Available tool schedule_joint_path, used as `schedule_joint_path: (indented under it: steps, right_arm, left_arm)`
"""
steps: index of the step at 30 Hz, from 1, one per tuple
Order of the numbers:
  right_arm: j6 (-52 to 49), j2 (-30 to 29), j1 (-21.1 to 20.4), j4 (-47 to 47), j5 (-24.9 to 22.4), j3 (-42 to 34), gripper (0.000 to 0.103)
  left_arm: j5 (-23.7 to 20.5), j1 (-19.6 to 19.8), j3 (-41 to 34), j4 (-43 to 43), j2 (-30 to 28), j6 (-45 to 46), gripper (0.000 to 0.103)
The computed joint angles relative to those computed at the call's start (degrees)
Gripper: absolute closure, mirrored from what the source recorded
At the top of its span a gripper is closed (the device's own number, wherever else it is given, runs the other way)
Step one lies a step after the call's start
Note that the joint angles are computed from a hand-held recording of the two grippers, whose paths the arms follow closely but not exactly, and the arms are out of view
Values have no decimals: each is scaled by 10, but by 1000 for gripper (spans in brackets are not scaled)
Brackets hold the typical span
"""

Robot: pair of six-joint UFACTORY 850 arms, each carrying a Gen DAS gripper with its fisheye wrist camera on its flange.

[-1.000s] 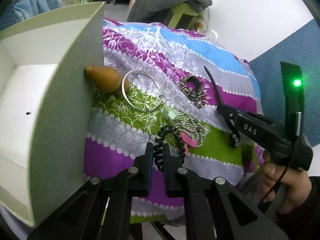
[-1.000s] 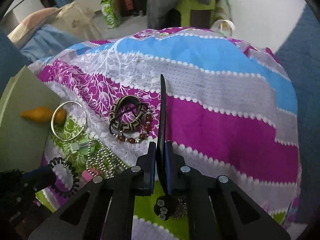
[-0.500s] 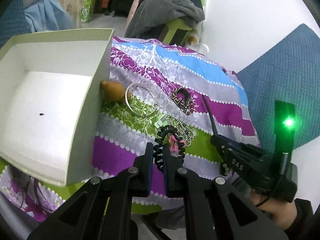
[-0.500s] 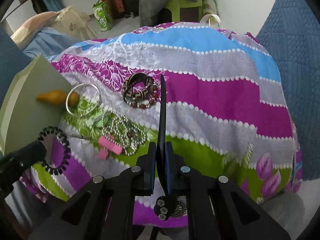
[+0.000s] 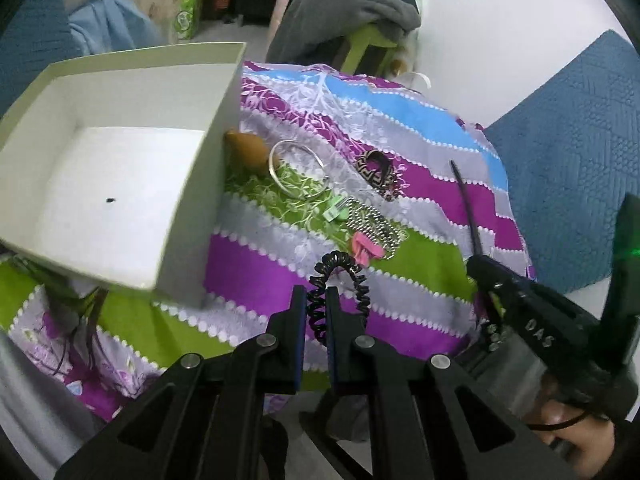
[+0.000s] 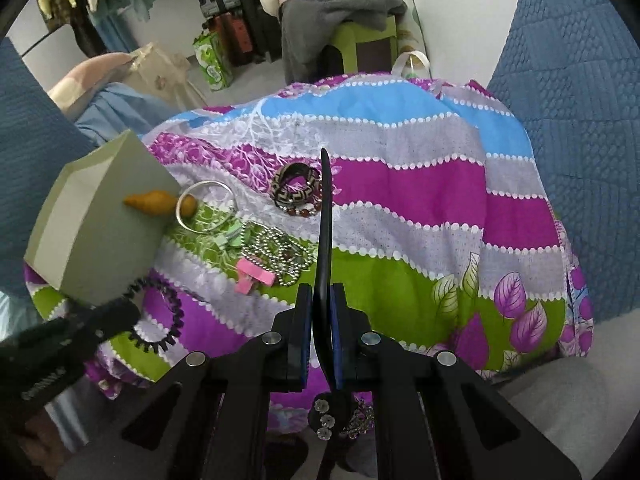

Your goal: Organize jewelry

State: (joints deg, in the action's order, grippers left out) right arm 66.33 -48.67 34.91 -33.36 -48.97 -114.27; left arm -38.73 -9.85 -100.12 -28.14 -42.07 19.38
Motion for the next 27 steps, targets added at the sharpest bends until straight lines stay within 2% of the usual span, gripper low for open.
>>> schedule_joint_path:
  steps: [6,15,18,20,21,27]
  right_arm:
    - [2,-5,4,-13,-2,3,97]
    - [-71,-30,-24,105,48,6,93]
    - [-70,-7,-26,126,94,37,76]
    - [-75,18,-25,135,160,70,76]
    - [-93,22,-24,143,175,74,76]
    - [-281,6,-17,263,207,51,76]
  left_arm:
    - [18,4,30,-20,22,17,96]
    - [31,4,60,-47,43,50,96]
    - [30,5,58,-50,43,51,96]
    - [29,7,58,-52,44,54,96]
    - [27,7,57,-53,44,54,96]
    - [10,16,52,-69,54,71,96]
